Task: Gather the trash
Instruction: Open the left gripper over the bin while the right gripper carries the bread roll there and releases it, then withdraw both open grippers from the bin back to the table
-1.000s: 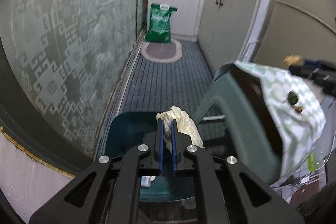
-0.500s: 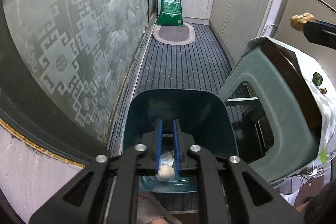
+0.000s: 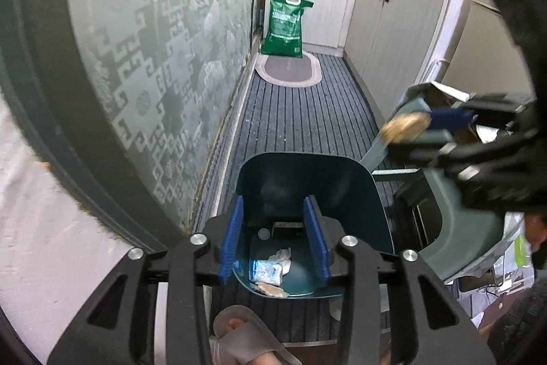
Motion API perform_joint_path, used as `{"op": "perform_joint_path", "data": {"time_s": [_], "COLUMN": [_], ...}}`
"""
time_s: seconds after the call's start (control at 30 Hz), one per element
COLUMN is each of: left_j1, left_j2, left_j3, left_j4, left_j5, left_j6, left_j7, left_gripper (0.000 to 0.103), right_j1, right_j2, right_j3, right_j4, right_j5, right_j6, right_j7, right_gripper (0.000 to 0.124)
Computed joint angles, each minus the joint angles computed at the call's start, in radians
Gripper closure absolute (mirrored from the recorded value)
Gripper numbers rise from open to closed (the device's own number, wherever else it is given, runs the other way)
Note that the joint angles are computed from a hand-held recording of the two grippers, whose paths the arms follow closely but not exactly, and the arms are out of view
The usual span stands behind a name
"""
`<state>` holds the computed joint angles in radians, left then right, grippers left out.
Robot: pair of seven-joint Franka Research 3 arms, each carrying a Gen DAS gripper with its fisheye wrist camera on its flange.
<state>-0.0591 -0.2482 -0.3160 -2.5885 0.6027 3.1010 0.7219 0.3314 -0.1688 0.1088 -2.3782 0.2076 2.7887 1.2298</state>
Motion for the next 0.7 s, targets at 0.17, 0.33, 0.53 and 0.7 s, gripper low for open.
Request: {"op": "perform_joint_path", "data": {"time_s": [0.17,0.33,0.53,0.7], "left_j1": [-0.003,-0.041,-0.029,-0.037], "left_j2": [-0.054,-0.102,-0.149,-0.168], "left_j3": [0.020,0.068,0.058,0.059], "left_j4": [-0.043,-0.085,-0.119,-0.131], "left_j5": [-0.026,-0.092,-0.153,-0.192], "left_j6": [0.038,0.076,0.120,0.139], "left_j7": [0.017,0.074,0.114,0.141], "left_gripper": [0.061,0.058,0.056,0.055], "right_j1": [0.007,0.026,0.048,0.059], "right_j2": [0.059,0.108,0.152,0.156], "right_j3": [0.012,0.010,0.013,0.019], "right_j4": [0.036,0.074,0.105,0.107], "right_j5": [-0.022,0.011,0.108,0.128], "right_j6": [-0.033,-0.077,-0.133,-0.141], "right_j7": [0.029,0.019,-0.069,-0.096], "right_gripper": [0.077,0.076,0.075,0.060]}}
